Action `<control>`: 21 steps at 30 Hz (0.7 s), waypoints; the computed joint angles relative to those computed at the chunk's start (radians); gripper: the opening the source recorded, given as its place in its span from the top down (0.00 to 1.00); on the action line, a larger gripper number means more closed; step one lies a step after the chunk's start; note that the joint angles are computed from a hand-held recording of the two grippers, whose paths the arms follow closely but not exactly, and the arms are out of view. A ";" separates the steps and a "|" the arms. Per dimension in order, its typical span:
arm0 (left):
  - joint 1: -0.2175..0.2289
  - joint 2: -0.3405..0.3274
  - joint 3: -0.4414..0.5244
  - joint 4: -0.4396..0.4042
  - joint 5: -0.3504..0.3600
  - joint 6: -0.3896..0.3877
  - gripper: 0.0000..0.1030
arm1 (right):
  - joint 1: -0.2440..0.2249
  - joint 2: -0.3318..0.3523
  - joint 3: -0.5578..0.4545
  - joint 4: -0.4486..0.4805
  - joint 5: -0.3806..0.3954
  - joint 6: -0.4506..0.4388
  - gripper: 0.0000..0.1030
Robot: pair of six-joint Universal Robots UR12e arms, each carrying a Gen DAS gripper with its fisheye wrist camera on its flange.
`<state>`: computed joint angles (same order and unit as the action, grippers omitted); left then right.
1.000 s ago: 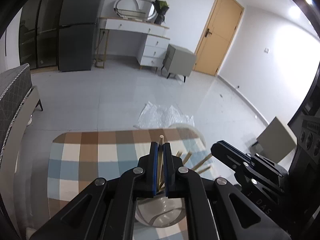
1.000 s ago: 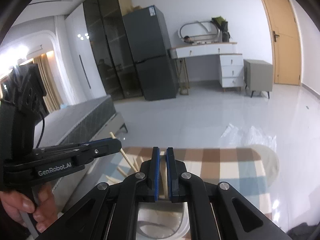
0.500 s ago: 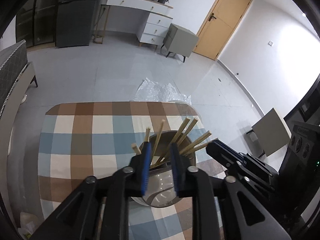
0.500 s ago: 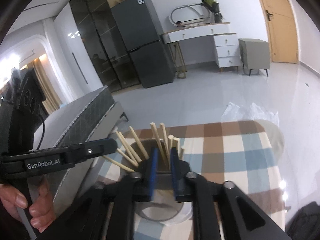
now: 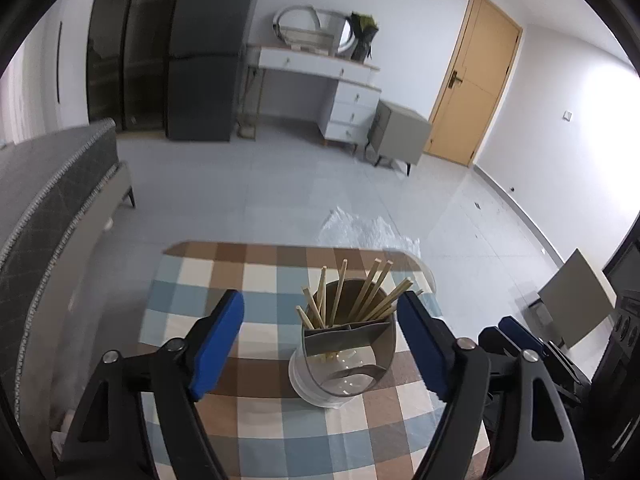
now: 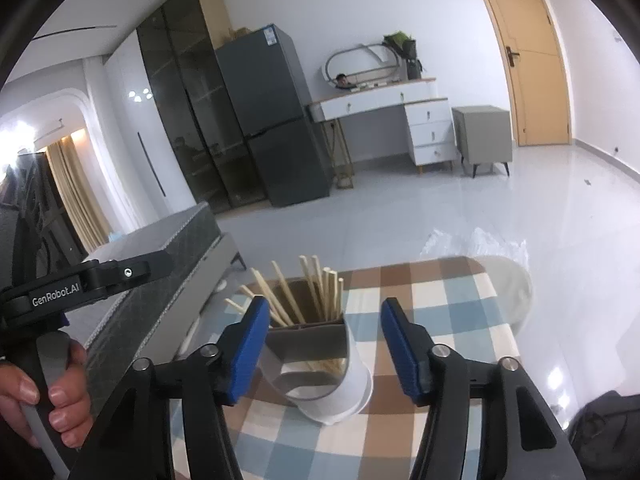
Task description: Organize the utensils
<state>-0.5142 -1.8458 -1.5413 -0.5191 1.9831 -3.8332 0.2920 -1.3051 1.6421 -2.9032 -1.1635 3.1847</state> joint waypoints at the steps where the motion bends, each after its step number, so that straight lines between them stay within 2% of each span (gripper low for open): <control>1: -0.007 0.003 -0.002 0.001 0.021 0.002 0.23 | -0.002 -0.006 0.008 -0.012 0.004 0.000 0.41; 7: -0.054 0.016 -0.017 0.015 0.161 0.011 0.15 | 0.001 -0.059 0.076 -0.103 0.011 -0.030 0.29; 9: -0.065 0.018 -0.024 0.029 0.184 0.009 0.14 | 0.001 -0.075 0.099 -0.133 0.017 -0.032 0.24; 13: -0.086 0.021 -0.043 0.059 0.243 0.018 0.14 | -0.001 -0.096 0.133 -0.165 0.026 -0.031 0.21; 18: -0.100 0.027 -0.067 0.068 0.278 0.009 0.14 | -0.006 -0.114 0.172 -0.211 0.025 -0.011 0.18; 21: -0.105 0.032 -0.086 0.071 0.292 -0.021 0.14 | -0.006 -0.123 0.196 -0.250 0.018 -0.007 0.11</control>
<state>-0.6189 -1.8139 -1.6271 -0.4484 2.2754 -3.8541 0.2859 -1.4282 1.8383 -3.1529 -1.1453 3.1778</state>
